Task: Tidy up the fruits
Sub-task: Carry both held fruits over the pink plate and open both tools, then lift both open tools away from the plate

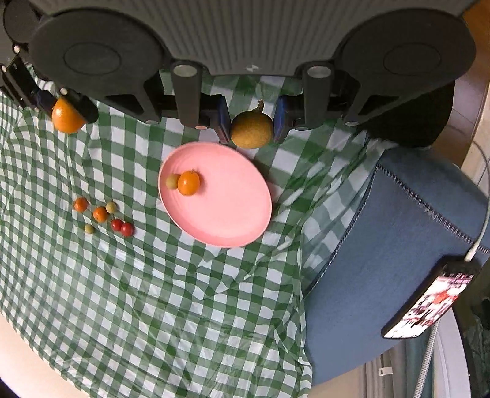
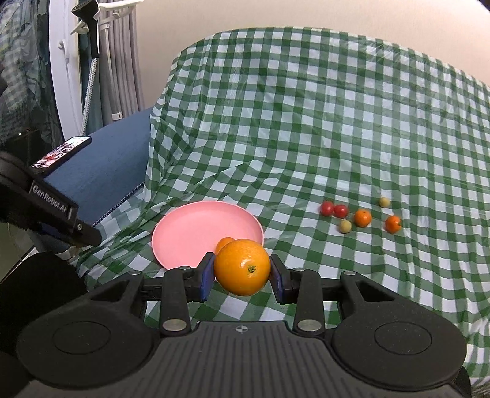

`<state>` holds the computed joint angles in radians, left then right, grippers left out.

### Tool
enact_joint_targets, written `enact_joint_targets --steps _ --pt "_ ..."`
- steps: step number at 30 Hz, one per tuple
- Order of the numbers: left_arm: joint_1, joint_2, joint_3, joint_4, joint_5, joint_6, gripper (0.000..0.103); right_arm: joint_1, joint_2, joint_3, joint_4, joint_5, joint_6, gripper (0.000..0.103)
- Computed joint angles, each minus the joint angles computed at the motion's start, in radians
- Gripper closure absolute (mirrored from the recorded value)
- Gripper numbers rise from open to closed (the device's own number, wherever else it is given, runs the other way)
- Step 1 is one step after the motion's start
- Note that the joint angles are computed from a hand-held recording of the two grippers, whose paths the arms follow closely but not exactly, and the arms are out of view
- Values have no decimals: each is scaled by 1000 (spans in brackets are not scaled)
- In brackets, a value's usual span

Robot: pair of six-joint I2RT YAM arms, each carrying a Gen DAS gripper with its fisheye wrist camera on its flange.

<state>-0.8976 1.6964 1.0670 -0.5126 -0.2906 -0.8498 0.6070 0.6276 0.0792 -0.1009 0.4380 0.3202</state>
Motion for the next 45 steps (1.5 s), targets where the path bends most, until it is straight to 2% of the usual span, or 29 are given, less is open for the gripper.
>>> enact_joint_targets --steps 6,9,12,18,27,30,31,32,34,36,37,41,45 --pt "80 164 138 10 39 86 70 -124 454 58 415 -132 -114 64" --pt "116 268 229 6 61 125 70 -177 679 120 570 -193 -161 64" --pt "144 367 325 -4 70 162 70 -229 865 194 669 -246 -194 64" --pt "193 549 503 -24 98 228 70 -301 1119 348 727 -325 -249 64" --pt "227 762 726 -82 101 277 70 -337 1361 530 744 -330 -311 64" --pt "227 780 745 -79 87 280 69 -345 1388 559 729 -335 -312 63" --pt "227 766 725 -56 83 280 57 -344 1385 556 735 -331 -313 57" --pt "227 747 700 -33 85 281 29 -341 1372 545 738 -330 -314 51" --pt "226 693 636 16 73 273 0 -335 1334 509 753 -319 -312 27" --pt "217 606 515 106 43 271 0 -319 1274 459 748 -300 -304 20" --pt "213 569 475 115 38 278 0 -310 1232 428 731 -296 -297 18" --pt "185 427 312 97 4 229 0 -250 1011 297 603 -243 -200 12" --pt "125 281 161 21 -58 103 0 -165 723 190 406 -180 -70 9"
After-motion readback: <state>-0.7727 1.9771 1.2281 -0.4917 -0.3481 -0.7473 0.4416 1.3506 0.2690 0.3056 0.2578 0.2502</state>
